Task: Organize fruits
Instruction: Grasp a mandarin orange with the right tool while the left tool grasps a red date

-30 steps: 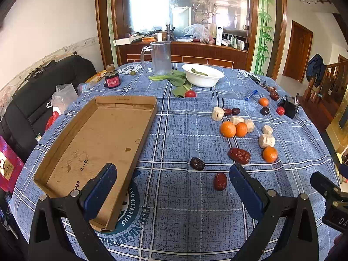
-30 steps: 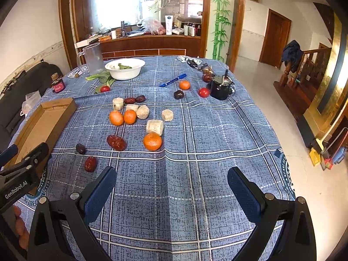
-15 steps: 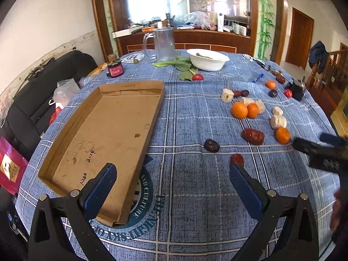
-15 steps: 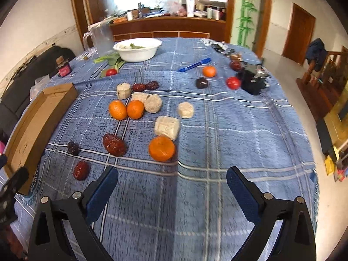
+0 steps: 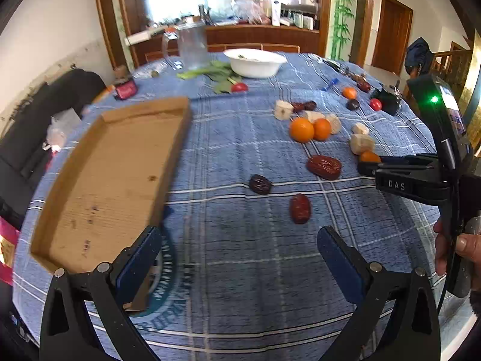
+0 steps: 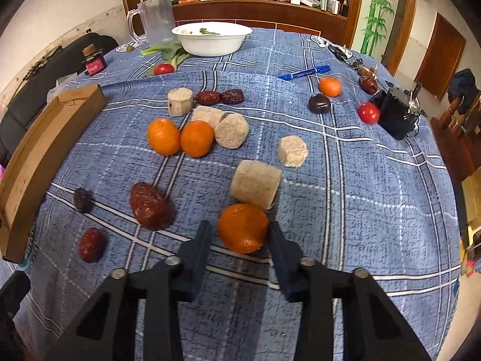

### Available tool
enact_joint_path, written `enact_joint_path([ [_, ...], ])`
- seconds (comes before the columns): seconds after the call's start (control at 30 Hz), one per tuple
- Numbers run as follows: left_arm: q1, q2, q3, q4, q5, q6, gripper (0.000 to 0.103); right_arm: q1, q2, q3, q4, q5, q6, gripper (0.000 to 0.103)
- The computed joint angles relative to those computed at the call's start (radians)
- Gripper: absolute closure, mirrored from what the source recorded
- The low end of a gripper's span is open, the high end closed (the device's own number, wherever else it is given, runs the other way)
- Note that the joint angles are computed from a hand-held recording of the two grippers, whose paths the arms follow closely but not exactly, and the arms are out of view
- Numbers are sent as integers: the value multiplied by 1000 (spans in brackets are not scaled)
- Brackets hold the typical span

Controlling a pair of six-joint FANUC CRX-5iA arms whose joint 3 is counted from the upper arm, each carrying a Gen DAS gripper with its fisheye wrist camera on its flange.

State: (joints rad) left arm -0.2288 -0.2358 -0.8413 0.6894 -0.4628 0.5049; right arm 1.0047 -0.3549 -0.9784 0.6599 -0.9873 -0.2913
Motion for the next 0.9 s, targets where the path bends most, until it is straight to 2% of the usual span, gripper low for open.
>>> enact_joint_path([
  [0.07, -7, 24, 15, 11, -28, -2, 0, 4, -38, -20, 0, 9, -17, 69],
  [0.17, -31, 64, 47, 1, -52, 20, 0, 47, -87, -39, -7, -31, -49, 69],
  [0.3, -68, 119, 82, 6, -69, 56, 2, 164, -155, -59, -14, -142, -109, 69],
  [0.43, -79, 185, 130, -9, -134, 92, 15, 255, -194, -70, -32, -228, -157, 69],
  [0.47, -83, 196, 138, -19, -138, 102, 21, 272, -205, -74, -36, -243, -169, 69],
  [0.57, -92, 224, 163, -65, -144, 140, 33, 334, -249, -92, -48, -289, -218, 69],
  [0.63, -97, 239, 180, -105, -145, 186, 33, 362, -271, -102, -53, -307, -244, 69],
  [0.73, -98, 235, 171, -93, -134, 189, 33, 405, -301, -116, -57, -332, -281, 69],
  [0.9, -115, 240, 180, -137, -103, 228, 34, 458, -334, -132, -57, -364, -318, 69],
])
